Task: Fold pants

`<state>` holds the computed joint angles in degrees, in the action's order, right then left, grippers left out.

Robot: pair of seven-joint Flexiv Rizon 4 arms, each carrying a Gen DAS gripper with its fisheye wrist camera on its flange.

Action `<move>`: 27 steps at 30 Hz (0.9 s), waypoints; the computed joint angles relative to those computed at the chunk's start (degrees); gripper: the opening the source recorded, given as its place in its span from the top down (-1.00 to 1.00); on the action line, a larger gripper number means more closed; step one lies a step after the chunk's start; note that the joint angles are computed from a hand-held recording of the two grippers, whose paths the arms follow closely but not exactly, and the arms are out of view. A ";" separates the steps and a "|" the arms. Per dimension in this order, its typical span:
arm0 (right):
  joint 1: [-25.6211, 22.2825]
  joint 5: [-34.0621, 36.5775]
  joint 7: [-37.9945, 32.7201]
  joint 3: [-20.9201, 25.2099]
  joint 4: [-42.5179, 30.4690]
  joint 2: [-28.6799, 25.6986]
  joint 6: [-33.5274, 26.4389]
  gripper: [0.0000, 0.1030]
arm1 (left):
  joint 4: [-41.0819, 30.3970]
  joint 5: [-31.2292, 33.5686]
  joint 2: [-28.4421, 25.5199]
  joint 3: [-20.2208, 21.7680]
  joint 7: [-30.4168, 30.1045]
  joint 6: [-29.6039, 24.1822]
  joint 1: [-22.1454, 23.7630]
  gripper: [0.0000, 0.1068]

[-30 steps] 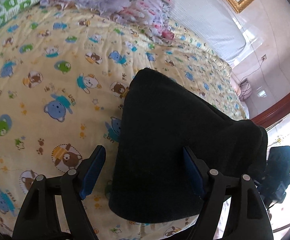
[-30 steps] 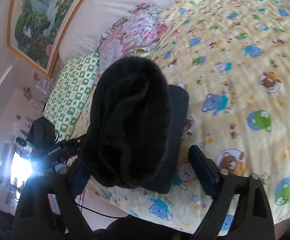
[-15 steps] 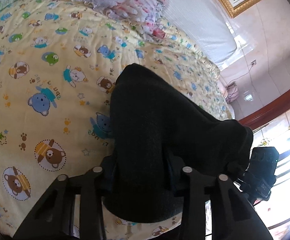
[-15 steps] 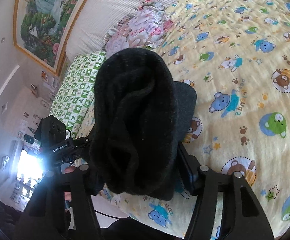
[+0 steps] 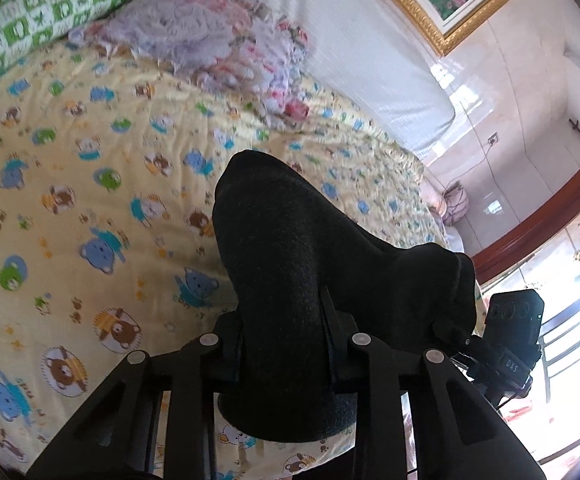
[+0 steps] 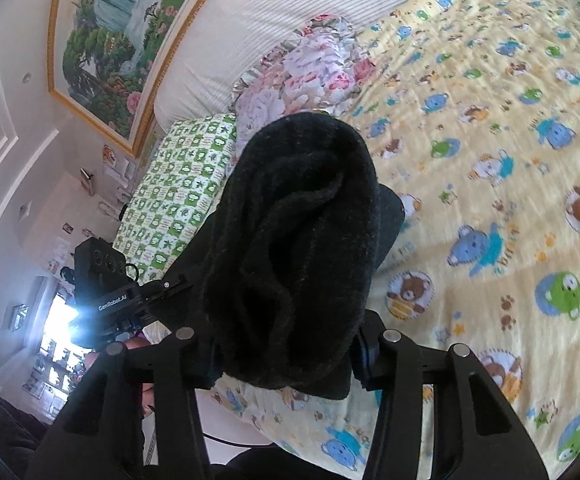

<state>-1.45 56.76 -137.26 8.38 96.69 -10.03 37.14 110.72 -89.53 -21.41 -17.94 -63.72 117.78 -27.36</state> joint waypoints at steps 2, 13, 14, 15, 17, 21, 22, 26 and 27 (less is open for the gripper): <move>0.34 0.04 -0.26 0.23 -0.49 -0.15 -0.09 0.03 | 0.61 0.14 0.66 0.29 -0.54 0.78 -0.28 0.47; 2.54 -0.52 0.26 2.31 -6.06 -4.27 -1.77 0.03 | 4.33 0.60 3.60 3.17 -2.39 5.76 -1.39 0.47; 2.75 -0.62 0.51 2.63 -6.82 -4.95 -1.97 0.03 | 4.44 0.44 3.67 3.17 -2.30 6.09 -1.30 0.47; 2.81 -0.67 0.60 2.94 -7.40 -5.49 -2.18 0.03 | 4.59 -0.09 3.86 3.16 -1.86 6.61 -1.21 0.47; 3.18 -1.20 1.02 3.55 -8.75 -6.76 -2.50 0.03 | 4.81 -1.09 4.16 3.09 -1.13 7.46 -0.91 0.47; 3.91 -2.24 1.82 4.83 -11.10 -8.82 -2.06 0.03 | 4.44 -2.24 4.07 2.85 0.04 8.55 -0.07 0.47; 4.06 -2.52 2.02 5.13 -11.73 -9.33 -1.99 0.03 | 4.39 -2.45 4.07 2.86 0.36 8.72 0.19 0.47; 4.49 -3.77 3.13 6.07 -13.99 -11.20 -1.71 0.03 | 3.09 -4.33 3.63 2.36 3.59 9.61 1.37 0.47; 4.65 -4.16 3.45 6.28 -14.70 -11.77 -1.58 0.03 | 2.56 -4.98 3.43 2.16 4.64 9.90 1.75 0.47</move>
